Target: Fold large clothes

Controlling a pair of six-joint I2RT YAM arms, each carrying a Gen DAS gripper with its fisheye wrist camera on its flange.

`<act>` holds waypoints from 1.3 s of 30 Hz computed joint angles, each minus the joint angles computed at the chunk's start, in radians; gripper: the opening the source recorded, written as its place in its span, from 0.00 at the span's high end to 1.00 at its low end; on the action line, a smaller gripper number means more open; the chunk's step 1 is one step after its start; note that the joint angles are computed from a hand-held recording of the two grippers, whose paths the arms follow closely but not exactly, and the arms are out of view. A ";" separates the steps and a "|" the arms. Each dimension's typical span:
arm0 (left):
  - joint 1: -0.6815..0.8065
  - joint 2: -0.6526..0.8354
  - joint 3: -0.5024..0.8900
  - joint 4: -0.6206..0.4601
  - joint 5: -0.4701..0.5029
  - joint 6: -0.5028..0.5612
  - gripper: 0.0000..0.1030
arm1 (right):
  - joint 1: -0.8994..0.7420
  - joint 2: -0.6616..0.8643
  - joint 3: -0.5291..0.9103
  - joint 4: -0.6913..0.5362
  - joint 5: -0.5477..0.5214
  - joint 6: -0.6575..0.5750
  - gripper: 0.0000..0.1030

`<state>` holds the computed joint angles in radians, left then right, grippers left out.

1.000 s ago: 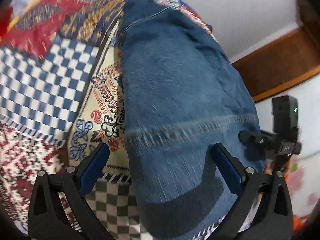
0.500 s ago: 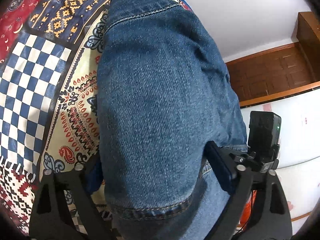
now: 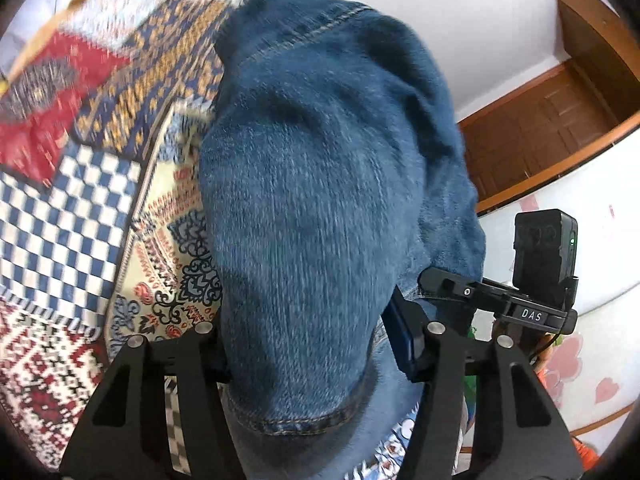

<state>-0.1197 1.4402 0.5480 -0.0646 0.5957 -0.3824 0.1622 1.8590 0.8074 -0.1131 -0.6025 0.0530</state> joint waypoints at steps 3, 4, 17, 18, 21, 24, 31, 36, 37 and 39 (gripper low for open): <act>0.015 -0.177 0.002 -0.136 -0.026 0.044 0.44 | 0.031 -0.150 -0.043 -0.036 0.021 0.016 0.67; 0.046 -0.236 0.004 -0.192 -0.015 0.076 0.44 | 0.045 -0.190 -0.051 -0.050 0.030 0.021 0.68; 0.467 -0.627 0.060 -0.751 0.178 0.438 0.44 | 0.368 -0.524 -0.041 -0.156 0.214 0.211 0.68; 0.515 -0.630 0.071 -0.804 0.194 0.490 0.44 | 0.397 -0.522 -0.039 -0.150 0.226 0.233 0.68; 0.696 -0.582 0.072 -0.925 0.240 0.701 0.44 | 0.484 -0.498 -0.038 -0.116 0.257 0.295 0.68; 0.874 -0.504 0.073 -1.053 0.268 0.936 0.44 | 0.563 -0.433 -0.026 -0.080 0.269 0.345 0.68; 1.141 -0.228 0.000 -1.034 0.209 1.248 0.44 | 0.677 -0.200 0.025 0.016 0.266 0.411 0.68; 1.153 0.013 -0.033 -0.796 0.154 1.196 0.44 | 0.699 0.025 0.104 0.085 0.230 0.443 0.68; 1.144 0.070 -0.029 -0.741 0.154 1.169 0.44 | 0.696 0.074 0.132 0.092 0.222 0.442 0.68; 1.117 0.183 -0.010 -0.634 0.160 1.106 0.44 | 0.682 0.149 0.187 0.097 0.204 0.438 0.68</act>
<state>0.9969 1.6233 0.5380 -0.6985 0.7554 0.7240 0.8442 2.0080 0.9941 -0.0160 -0.3983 0.4905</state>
